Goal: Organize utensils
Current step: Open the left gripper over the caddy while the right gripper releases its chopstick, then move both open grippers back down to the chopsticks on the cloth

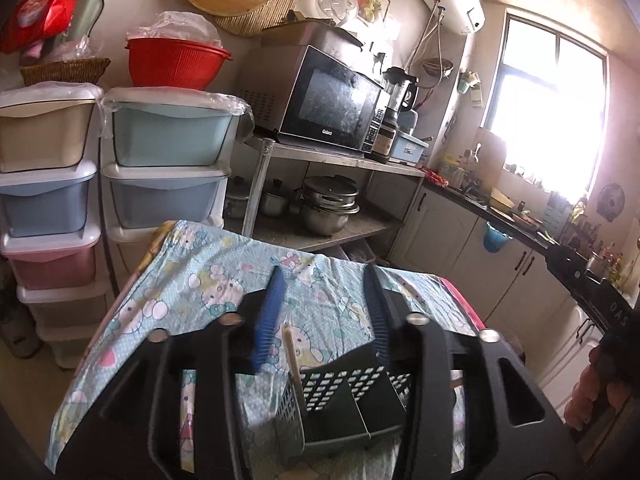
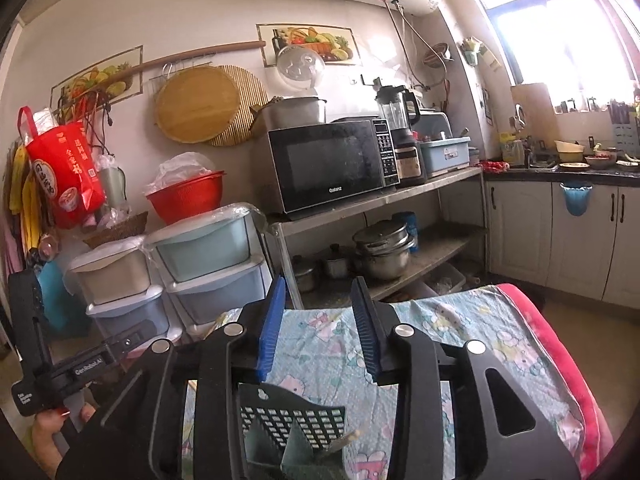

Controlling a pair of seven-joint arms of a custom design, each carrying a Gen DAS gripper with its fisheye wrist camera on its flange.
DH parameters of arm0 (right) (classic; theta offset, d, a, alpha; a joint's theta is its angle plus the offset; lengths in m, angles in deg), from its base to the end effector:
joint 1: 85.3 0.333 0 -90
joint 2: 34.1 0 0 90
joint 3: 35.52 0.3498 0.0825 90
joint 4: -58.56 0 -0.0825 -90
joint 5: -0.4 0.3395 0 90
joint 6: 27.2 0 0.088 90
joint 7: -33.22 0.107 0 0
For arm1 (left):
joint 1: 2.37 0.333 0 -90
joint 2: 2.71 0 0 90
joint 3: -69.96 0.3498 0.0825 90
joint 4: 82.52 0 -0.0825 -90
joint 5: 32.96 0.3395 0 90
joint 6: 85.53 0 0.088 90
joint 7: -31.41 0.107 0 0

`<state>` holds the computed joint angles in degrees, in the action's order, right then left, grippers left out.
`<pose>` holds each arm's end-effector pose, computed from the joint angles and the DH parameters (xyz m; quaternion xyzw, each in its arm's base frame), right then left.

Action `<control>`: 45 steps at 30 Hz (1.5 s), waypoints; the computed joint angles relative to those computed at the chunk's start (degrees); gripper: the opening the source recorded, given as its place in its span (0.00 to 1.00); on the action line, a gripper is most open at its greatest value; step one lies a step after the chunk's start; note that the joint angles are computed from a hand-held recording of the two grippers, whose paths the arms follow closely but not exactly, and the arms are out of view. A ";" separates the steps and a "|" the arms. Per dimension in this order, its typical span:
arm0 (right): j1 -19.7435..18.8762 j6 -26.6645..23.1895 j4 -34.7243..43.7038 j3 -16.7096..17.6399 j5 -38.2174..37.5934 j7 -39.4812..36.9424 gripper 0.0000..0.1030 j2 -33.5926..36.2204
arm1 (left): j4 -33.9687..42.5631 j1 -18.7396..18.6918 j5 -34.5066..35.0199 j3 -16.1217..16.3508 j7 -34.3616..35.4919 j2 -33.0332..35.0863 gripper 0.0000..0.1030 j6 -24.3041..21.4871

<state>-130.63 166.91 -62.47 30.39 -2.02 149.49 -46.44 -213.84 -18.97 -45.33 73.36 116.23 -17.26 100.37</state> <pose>0.4591 0.2445 0.6711 -0.5753 0.5201 -0.3114 0.5491 0.4562 -0.0813 0.6546 -0.6108 0.5536 -0.4908 0.2822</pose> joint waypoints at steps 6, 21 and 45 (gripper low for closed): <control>7.50 -1.85 -2.80 -7.80 0.18 1.63 0.45 -2.98 | -2.64 -1.79 -0.70 1.42 -0.19 -2.44 0.71 0.14; 22.96 -4.59 -11.12 -22.81 -4.72 7.73 0.57 -8.69 | -9.73 -7.38 -2.62 5.69 0.64 -9.44 0.90 -0.97; 39.68 -6.22 -21.39 -34.62 -6.50 4.37 0.57 -9.11 | -19.04 2.50 1.57 -4.34 -7.23 -12.45 0.90 -4.85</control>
<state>-90.95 160.69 -83.86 -4.24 -8.52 153.86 -55.55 -232.88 -16.46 -43.76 69.02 109.00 -29.71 95.52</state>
